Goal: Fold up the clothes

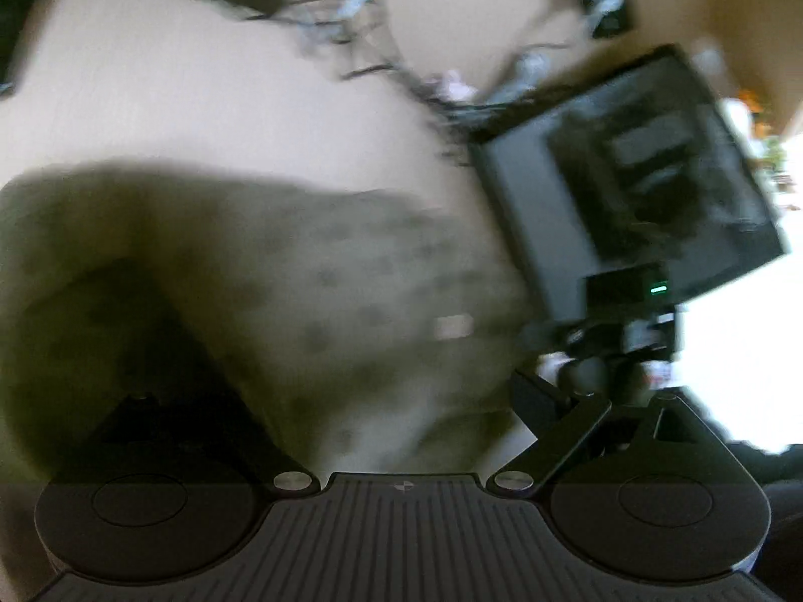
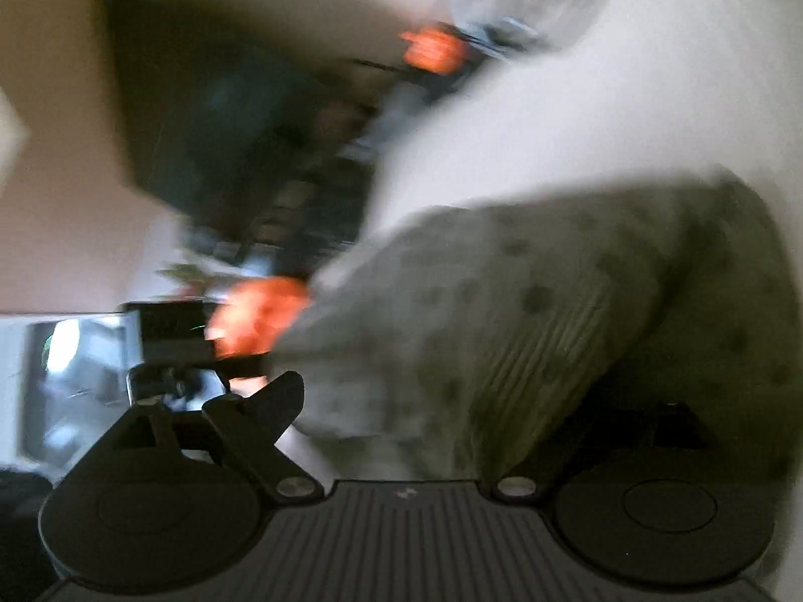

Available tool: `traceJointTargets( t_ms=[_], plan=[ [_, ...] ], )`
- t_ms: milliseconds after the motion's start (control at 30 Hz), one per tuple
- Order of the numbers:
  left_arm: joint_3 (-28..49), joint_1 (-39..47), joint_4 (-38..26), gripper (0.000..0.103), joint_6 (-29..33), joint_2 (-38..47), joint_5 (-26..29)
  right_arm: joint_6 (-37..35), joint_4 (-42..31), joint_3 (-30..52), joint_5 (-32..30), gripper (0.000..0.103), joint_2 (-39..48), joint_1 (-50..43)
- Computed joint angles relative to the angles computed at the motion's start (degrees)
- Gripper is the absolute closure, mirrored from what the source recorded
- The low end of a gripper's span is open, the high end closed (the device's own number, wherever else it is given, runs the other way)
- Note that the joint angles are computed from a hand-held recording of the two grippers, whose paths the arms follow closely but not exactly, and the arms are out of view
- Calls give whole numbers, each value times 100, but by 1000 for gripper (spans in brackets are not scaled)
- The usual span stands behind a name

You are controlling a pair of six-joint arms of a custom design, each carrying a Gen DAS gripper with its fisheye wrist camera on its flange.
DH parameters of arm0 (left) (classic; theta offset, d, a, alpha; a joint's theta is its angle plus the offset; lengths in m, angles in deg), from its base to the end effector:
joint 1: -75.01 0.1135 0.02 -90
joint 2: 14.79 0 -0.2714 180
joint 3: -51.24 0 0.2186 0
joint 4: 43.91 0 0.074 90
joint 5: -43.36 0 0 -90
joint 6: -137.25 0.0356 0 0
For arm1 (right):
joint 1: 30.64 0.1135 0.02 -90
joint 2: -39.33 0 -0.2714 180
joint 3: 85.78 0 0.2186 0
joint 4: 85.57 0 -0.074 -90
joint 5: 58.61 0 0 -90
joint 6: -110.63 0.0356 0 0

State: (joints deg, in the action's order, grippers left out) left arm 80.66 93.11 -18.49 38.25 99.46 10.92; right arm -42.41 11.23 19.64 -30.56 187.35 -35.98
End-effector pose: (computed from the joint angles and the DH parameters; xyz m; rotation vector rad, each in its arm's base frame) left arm 0.1981 0.0331 0.0631 -0.2014 2.2983 -1.1998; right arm 0.3594 -0.0020 0.0357 -0.7736 2.3982 1.6773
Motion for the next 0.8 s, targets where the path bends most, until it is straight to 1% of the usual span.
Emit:
traceJointTargets(
  t_ms=[33, 67, 100, 133, 167, 200, 233, 267, 300, 367, 400, 467, 533, 600, 667, 700, 767, 800],
  plan=[
    [-110, 79, -20, 9, -39, -468, 310, -617, -583, 111, -140, 8, 8, -116],
    [-167, 170, -237, 8, 104, -935, 446, -850, -699, 60, -161, 3, -76, -190],
    [-179, 271, -590, 8, 340, -1417, 519, -743, -394, -144, -53, 2, -241, -235],
    [-145, 382, -1013, 7, 682, -1711, 507, -407, 186, -424, 176, 1, -409, -245],
    [-57, 443, -1465, 7, 1005, -1717, 357, 29, 841, -690, 465, 1, -522, -232],
    [18, 477, -1762, 7, 1245, -1579, 174, 508, 1524, -968, 777, 1, -605, -206],
    [35, 445, -1812, 7, 1354, -1272, -75, 920, 2079, -1169, 1050, 1, -619, -187],
    [38, 378, -1727, 7, 1377, -879, -349, 1228, 2448, -1272, 1226, 1, -574, -177],
    [54, 303, -1614, 7, 1359, -473, -624, 1438, 2644, -1310, 1317, 1, -531, -195],
    [-51, 148, -1139, 7, 1340, 165, -1157, 1580, 2690, -1276, 1279, 1, -478, -256],
    [-107, 140, -917, 7, 1313, 380, -1256, 1569, 2708, -1297, 1248, 1, -524, -263],
    [-137, 223, -765, 7, 1183, 461, -1116, 1576, 2820, -1348, 1169, 1, -600, -215],
    [-189, 262, -554, 7, 1045, 533, -955, 1570, 2758, -1310, 959, 1, -519, -119],
    [-284, 128, -142, 7, 814, 667, -831, 1653, 2665, -1188, 696, 0, -313, 48],
    [-415, 86, 327, 7, 639, 869, -480, 1402, 2400, -1170, 570, 0, -315, 117],
    [-425, 161, 310, 7, 666, 874, -215, 1247, 2252, -1169, 520, 0, -331, 145],
    [-529, 266, 98, 7, 745, 539, 230, 929, 1947, -1161, 425, 0, -358, 203],
    [-637, 269, 70, 7, 782, 330, 337, 652, 1674, -1137, 401, 0, -379, 115]
  ],
)
